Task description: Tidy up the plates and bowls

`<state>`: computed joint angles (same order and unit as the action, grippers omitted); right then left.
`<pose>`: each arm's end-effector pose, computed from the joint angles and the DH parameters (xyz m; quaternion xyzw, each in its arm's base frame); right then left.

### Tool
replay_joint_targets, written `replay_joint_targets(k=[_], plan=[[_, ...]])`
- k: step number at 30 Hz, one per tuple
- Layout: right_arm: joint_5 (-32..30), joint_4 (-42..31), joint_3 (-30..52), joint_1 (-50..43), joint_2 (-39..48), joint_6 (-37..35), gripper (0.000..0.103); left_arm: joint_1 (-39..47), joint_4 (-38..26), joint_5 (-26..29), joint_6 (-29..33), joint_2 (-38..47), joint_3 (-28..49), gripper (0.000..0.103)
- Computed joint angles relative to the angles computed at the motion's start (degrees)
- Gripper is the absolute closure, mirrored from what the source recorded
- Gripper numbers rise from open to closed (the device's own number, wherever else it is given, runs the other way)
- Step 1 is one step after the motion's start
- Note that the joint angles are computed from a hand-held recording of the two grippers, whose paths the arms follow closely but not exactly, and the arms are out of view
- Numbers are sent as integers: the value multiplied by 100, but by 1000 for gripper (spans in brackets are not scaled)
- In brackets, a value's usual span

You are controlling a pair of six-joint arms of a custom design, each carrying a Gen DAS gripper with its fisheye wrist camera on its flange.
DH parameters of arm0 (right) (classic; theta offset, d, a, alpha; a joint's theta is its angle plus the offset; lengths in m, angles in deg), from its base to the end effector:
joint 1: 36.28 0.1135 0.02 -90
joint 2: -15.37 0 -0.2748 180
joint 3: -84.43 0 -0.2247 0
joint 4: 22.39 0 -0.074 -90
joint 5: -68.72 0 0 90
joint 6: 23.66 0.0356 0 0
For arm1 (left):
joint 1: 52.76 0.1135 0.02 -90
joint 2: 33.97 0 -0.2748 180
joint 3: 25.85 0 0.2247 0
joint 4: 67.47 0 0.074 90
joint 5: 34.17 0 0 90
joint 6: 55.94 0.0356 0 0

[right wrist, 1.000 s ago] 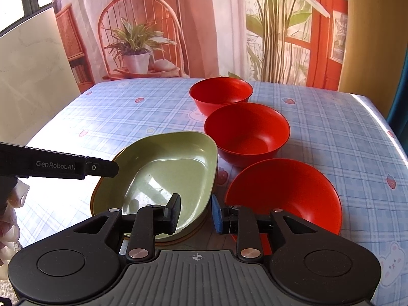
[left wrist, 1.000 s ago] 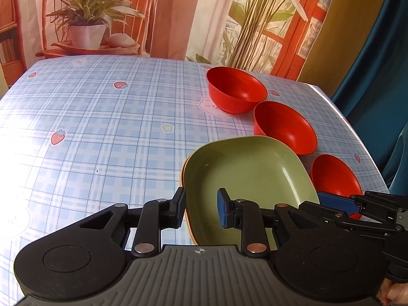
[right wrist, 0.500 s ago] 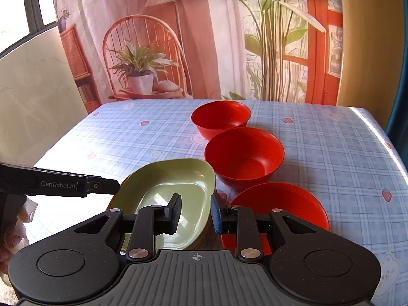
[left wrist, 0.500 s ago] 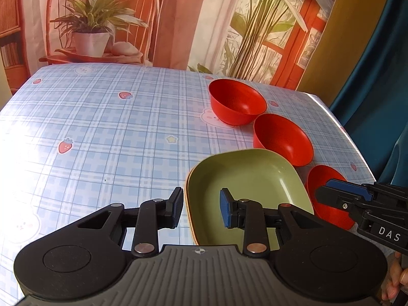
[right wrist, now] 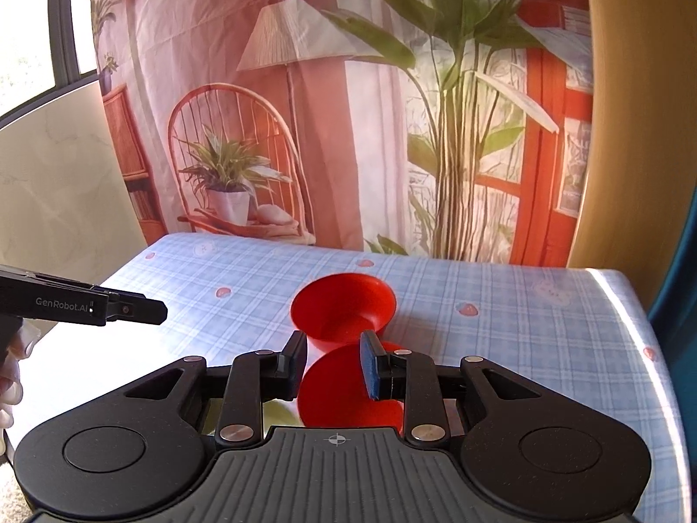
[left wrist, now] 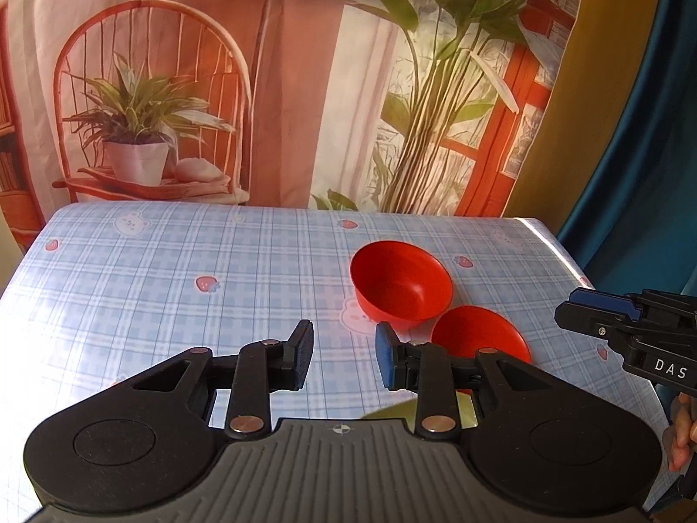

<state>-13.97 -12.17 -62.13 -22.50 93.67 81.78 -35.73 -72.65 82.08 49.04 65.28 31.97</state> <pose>0.2084 0.0465 0.1620 0.0424 0.8832 0.0623 0.4628 0.2966 0.0744 0.1591 0.0677 0.9062 -0.1036 0.4042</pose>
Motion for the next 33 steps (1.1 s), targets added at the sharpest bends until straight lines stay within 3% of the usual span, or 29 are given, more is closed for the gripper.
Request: replay_joint_targets(k=[8, 11, 18, 33], plan=[[-746, 343, 1141, -937, 1670, -480, 78, -616, -38, -393, -383, 943, 1219, 70], [-1120, 693, 1498, -1214, 2453, -414, 78, -715, 56, -423, -545, 1458, 1559, 70], [-1410, 615, 2497, -1518, 3897, -99, 78, -858, -56, -378, -754, 2613, 2319, 70], [-1865, 420, 3106, -1647, 4626, -39, 79, -873, -275, -52, -880, 3485, 3120, 71]])
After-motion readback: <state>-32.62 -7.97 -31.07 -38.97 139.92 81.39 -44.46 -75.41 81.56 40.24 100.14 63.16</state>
